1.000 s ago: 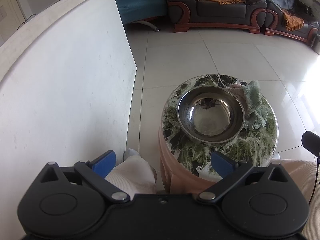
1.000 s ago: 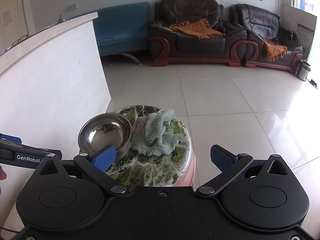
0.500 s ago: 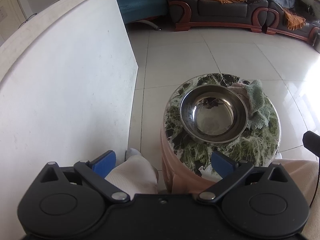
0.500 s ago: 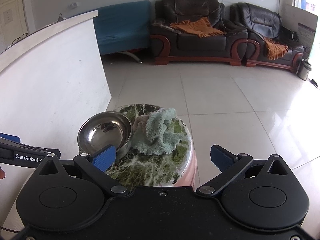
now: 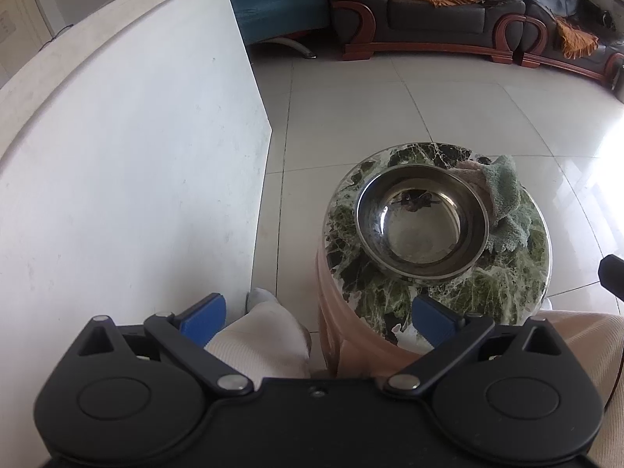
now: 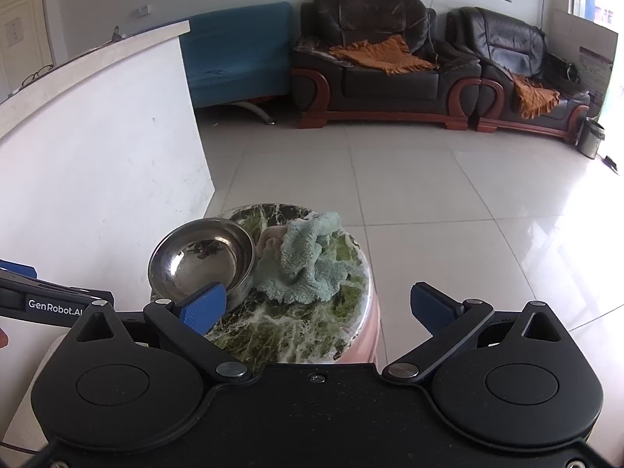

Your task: Clean bowl

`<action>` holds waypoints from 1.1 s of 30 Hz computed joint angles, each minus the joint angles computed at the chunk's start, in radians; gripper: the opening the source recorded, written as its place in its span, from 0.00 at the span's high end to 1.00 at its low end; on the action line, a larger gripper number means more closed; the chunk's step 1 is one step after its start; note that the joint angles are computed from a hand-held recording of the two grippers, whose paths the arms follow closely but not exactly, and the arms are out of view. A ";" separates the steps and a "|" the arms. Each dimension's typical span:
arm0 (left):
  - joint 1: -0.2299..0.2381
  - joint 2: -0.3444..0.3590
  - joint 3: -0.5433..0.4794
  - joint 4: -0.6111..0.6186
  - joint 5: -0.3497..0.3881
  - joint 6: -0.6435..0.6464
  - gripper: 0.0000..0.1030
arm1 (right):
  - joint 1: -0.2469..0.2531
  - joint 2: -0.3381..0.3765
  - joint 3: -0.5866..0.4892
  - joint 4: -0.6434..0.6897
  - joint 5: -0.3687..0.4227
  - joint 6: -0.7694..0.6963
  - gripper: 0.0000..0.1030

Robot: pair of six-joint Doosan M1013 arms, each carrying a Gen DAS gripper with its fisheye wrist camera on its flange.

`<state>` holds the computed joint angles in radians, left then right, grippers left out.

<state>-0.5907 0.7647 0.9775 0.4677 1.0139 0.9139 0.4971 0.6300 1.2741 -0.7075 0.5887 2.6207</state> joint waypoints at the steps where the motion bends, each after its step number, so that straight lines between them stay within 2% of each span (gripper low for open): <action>1: 0.001 0.000 0.000 0.001 -0.002 -0.002 0.01 | 0.000 0.000 -0.001 -0.001 0.001 0.002 0.00; 12: 0.006 0.009 -0.010 0.008 0.008 -0.003 0.01 | -0.001 0.004 -0.003 -0.024 0.011 0.008 0.00; 19: 0.012 0.019 -0.031 0.031 -0.031 0.019 0.01 | -0.017 0.012 -0.005 -0.164 0.028 0.079 0.00; 27: 0.043 0.074 -0.129 -0.055 -0.075 0.103 0.01 | -0.056 0.070 -0.085 -0.075 -0.031 -0.082 0.00; 33: 0.060 0.102 -0.165 -0.100 -0.089 0.100 0.02 | -0.072 0.135 -0.158 0.064 -0.077 -0.322 0.03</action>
<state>-0.5308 0.8663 0.8125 0.3679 0.9253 1.0136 0.4250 0.7652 1.1163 -0.6433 0.5114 2.2984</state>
